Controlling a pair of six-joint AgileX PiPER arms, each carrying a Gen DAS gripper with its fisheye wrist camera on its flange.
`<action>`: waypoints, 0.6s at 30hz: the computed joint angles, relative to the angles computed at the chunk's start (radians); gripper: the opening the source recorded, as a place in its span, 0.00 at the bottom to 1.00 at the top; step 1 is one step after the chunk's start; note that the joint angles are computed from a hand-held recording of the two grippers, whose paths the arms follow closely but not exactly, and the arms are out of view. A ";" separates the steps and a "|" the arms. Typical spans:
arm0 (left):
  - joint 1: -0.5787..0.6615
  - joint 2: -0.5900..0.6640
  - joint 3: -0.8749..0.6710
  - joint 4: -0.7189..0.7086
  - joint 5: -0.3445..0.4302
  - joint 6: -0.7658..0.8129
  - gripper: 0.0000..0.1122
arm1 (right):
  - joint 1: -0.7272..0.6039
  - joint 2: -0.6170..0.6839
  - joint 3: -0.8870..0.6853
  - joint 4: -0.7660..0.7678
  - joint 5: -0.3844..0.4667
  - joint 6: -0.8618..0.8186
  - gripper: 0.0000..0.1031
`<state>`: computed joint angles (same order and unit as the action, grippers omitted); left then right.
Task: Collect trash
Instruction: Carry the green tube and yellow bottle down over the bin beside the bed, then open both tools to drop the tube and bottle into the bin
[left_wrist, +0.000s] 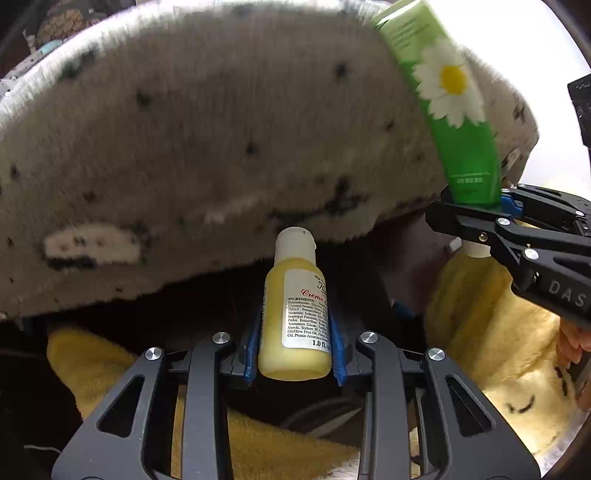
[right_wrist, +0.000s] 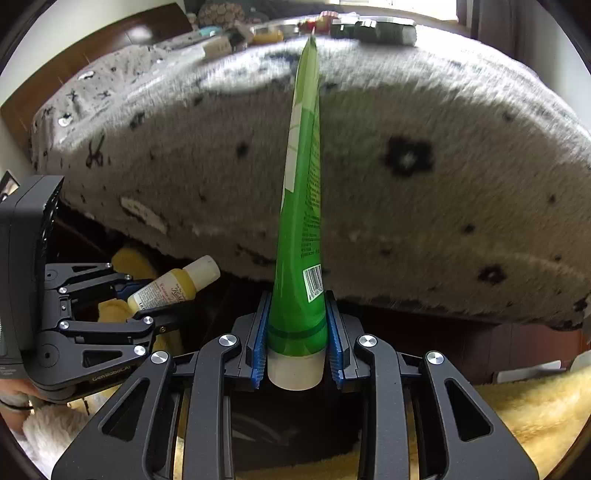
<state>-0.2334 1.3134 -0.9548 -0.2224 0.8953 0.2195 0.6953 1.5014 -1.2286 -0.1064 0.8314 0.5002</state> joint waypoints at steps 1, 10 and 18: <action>-0.004 0.010 0.003 0.004 0.002 -0.008 0.26 | -0.003 0.009 -0.003 0.014 0.006 -0.010 0.27; -0.017 0.024 0.029 0.002 0.011 -0.016 0.26 | 0.002 0.033 -0.020 0.065 0.031 -0.055 0.28; 0.000 0.029 0.014 0.005 0.035 0.001 0.45 | -0.035 0.033 -0.014 0.125 0.037 -0.121 0.61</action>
<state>-0.2334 1.3424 -0.9404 -0.2176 0.9298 0.2200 0.6601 1.5349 -1.2428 0.0187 0.8682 0.3796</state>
